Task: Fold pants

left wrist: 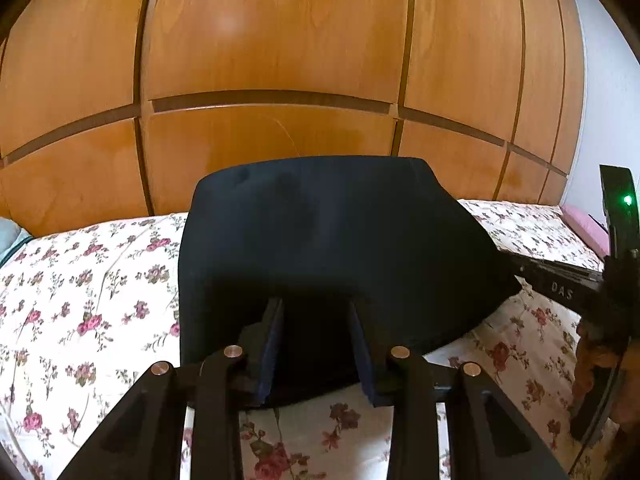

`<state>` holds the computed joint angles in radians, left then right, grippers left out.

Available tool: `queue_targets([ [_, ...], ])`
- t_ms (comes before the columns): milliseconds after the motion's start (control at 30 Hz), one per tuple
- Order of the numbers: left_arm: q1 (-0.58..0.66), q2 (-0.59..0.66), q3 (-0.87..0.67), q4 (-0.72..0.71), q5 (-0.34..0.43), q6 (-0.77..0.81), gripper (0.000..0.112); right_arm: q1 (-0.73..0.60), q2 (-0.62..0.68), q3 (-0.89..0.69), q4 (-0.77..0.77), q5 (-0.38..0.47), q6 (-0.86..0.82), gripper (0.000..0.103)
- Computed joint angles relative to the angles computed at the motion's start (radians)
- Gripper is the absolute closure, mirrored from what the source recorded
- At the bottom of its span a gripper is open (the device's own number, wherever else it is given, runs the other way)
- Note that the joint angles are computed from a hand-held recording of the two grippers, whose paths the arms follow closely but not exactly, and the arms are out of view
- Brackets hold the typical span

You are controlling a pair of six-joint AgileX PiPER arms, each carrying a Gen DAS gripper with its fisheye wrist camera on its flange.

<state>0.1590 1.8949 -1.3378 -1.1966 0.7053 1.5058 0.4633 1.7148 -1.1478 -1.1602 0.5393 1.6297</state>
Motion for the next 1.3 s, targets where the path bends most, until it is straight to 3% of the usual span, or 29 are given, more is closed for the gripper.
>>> queue_targets([
  [100, 0.028, -0.034, 0.043, -0.012, 0.023, 0.003, 0.078, 0.015, 0.01, -0.03, 0.044, 0.105, 0.013, 0.096],
  [167, 0.04, -0.07, 0.092, -0.042, 0.019, 0.023, 0.077, 0.022, -0.033, 0.013, 0.049, 0.084, 0.063, 0.096],
  [233, 0.046, -0.116, 0.155, -0.079, -0.002, 0.047, 0.072, 0.067, -0.053, 0.027, 0.06, 0.137, 0.052, 0.095],
  [333, 0.048, -0.184, 0.246, -0.13, -0.045, 0.086, 0.054, 0.123, -0.086, 0.065, 0.06, 0.17, 0.069, 0.09],
  [400, 0.056, -0.222, 0.294, -0.166, -0.05, 0.114, 0.051, 0.161, -0.104, 0.092, 0.054, 0.19, 0.116, 0.079],
  [600, 0.109, -0.319, 0.412, -0.24, -0.015, 0.172, 0.041, 0.253, -0.136, 0.156, 0.021, 0.23, 0.242, 0.065],
  [667, 0.116, -0.345, 0.439, -0.238, -0.03, 0.169, 0.04, 0.286, -0.134, 0.161, 0.002, 0.259, 0.266, 0.056],
  [833, 0.134, -0.38, 0.465, -0.153, -0.036, 0.089, 0.039, 0.377, -0.121, 0.163, -0.026, 0.352, 0.319, 0.046],
  [1000, 0.153, -0.434, 0.533, -0.216, -0.081, 0.157, 0.039, 0.475, -0.092, 0.165, -0.071, 0.474, 0.397, 0.032],
  [1100, 0.135, -0.474, 0.58, -0.298, -0.167, 0.226, 0.039, 0.518, -0.081, 0.169, -0.093, 0.524, 0.435, 0.031],
  [1300, 0.115, -0.491, 0.603, -0.335, -0.22, 0.277, 0.039, 0.552, -0.07, 0.165, -0.098, 0.565, 0.454, 0.03],
])
